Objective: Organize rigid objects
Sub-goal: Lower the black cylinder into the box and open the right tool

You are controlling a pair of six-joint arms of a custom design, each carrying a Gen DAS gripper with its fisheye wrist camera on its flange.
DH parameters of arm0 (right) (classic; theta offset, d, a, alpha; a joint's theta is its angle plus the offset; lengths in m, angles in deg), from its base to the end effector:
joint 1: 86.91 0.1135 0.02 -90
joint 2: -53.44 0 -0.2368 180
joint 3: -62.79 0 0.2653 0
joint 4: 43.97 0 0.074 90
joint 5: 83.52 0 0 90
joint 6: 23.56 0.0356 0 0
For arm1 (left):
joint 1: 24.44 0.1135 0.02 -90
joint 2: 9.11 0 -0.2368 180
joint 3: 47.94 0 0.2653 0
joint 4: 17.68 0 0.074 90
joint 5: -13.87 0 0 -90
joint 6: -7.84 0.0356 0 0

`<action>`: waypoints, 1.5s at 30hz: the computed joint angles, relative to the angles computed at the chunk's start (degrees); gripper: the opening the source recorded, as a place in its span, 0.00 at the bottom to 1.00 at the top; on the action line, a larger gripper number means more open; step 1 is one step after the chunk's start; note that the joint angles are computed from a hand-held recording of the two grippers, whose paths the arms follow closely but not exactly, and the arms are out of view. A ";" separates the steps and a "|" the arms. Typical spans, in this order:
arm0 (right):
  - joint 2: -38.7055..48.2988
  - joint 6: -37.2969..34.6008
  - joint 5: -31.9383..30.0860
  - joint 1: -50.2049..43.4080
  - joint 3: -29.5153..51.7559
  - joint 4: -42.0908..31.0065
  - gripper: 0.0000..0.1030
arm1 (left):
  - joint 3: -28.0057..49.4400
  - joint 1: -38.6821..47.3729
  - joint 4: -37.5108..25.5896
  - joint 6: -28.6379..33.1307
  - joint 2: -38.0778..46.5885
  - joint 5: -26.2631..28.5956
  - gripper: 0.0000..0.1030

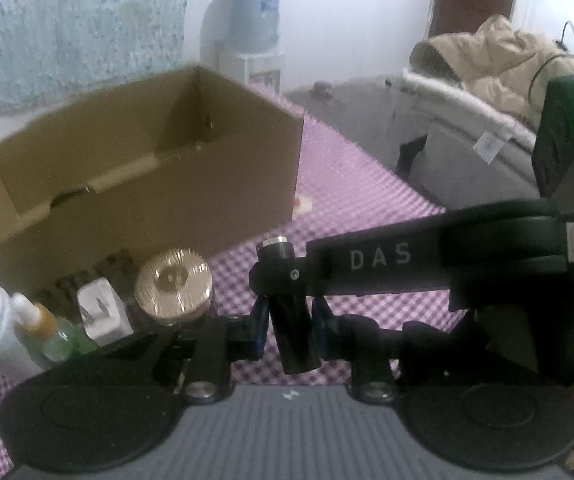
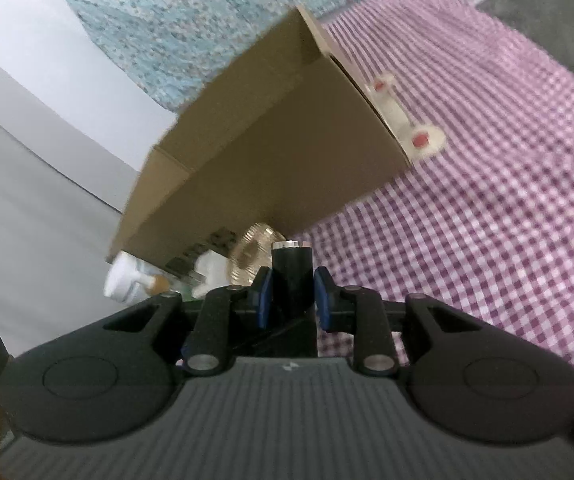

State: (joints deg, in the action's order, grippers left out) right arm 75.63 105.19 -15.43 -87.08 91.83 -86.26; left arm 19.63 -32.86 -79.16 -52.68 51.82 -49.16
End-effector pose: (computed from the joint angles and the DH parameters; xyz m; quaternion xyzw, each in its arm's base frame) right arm 0.1514 0.0128 0.1725 0.2086 0.8518 0.3081 0.3689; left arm 0.2245 -0.0496 0.2647 0.3677 0.8539 -0.1649 0.3294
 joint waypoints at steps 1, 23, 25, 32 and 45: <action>-0.83 -0.26 -0.02 -0.18 0.76 -0.86 0.21 | 0.65 0.29 -0.37 -0.05 -0.56 0.45 0.23; 51.88 -4.30 -15.23 1.61 38.44 17.80 0.21 | 38.81 9.73 -4.74 -5.79 29.89 -1.99 0.23; 59.55 -4.73 -15.89 2.87 45.20 15.53 0.21 | 44.92 9.86 -6.90 -6.52 35.93 -4.31 0.23; 80.52 -6.99 -14.84 6.51 68.51 2.42 0.22 | 62.26 9.27 -13.45 -7.25 51.88 -12.37 0.23; 86.68 -7.40 -14.23 5.68 74.73 -3.77 0.30 | 59.38 8.88 -11.66 -7.45 50.40 -14.06 0.33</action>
